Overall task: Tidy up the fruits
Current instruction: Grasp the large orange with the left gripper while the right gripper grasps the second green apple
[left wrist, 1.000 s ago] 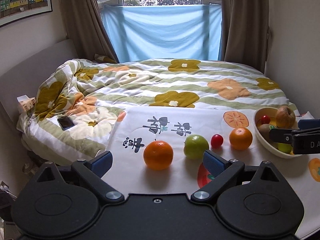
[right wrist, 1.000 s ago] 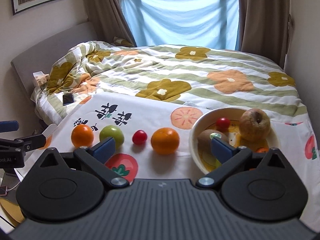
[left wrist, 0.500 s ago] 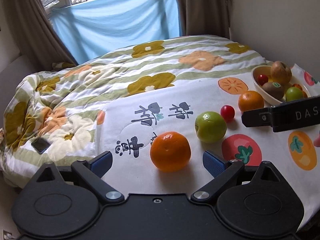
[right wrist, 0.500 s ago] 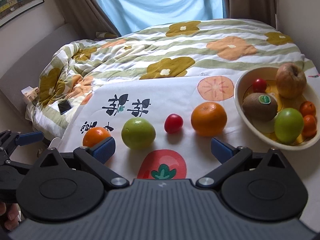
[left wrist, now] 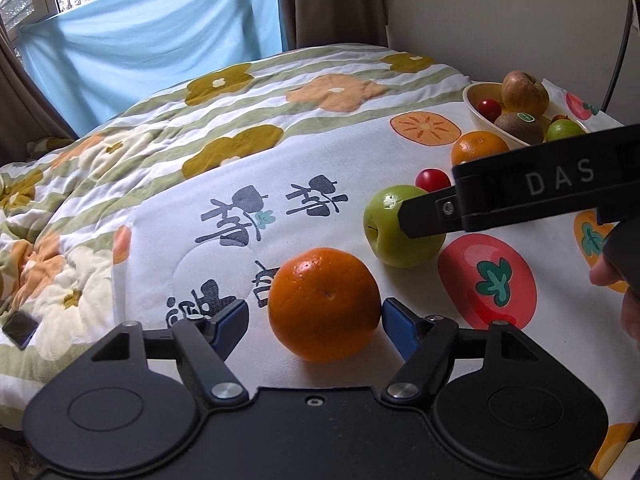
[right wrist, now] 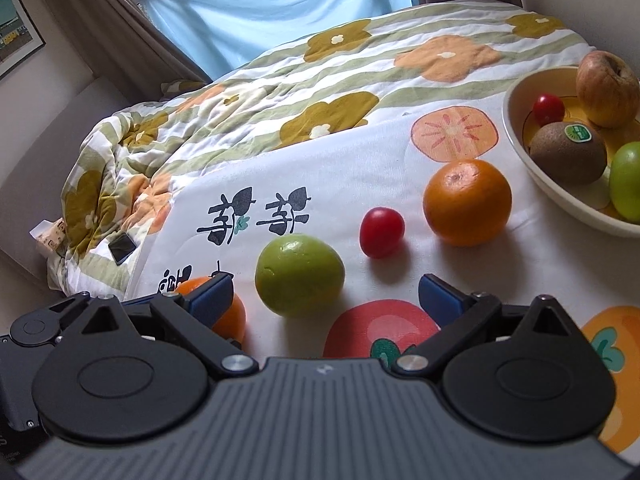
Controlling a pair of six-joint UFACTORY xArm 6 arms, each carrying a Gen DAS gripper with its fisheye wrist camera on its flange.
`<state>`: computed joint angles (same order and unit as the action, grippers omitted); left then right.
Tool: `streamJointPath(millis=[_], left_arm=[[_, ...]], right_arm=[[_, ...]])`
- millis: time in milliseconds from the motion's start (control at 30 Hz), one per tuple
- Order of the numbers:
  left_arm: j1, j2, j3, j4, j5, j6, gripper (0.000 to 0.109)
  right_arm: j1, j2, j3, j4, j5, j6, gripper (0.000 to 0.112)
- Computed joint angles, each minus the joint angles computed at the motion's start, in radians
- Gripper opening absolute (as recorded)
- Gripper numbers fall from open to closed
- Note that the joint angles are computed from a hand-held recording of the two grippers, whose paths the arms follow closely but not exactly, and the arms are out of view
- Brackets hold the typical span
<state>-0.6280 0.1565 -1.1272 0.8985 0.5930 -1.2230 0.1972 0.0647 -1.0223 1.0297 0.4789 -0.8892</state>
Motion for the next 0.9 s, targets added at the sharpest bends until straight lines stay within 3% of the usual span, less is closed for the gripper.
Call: streamJointPath(millis=[67, 500, 900], left_arm=[[0.002, 0.012, -0.01, -0.014, -0.015, 0.02, 0.067], [0.008, 0.011, -0.004, 0.014, -0.027, 0.008, 0.065], [0.005, -0.04, 0.05, 0.018, 0.019, -0.045, 0.065]], right_arm=[[0.005, 0.002, 0.0, 0.006, -0.007, -0.001, 0.103], [0.013, 0.035, -0.026, 0.005, 0.001, 0.036, 0.103], [0.026, 0.088, -0.073, 0.018, 0.037, 0.039, 0.09]])
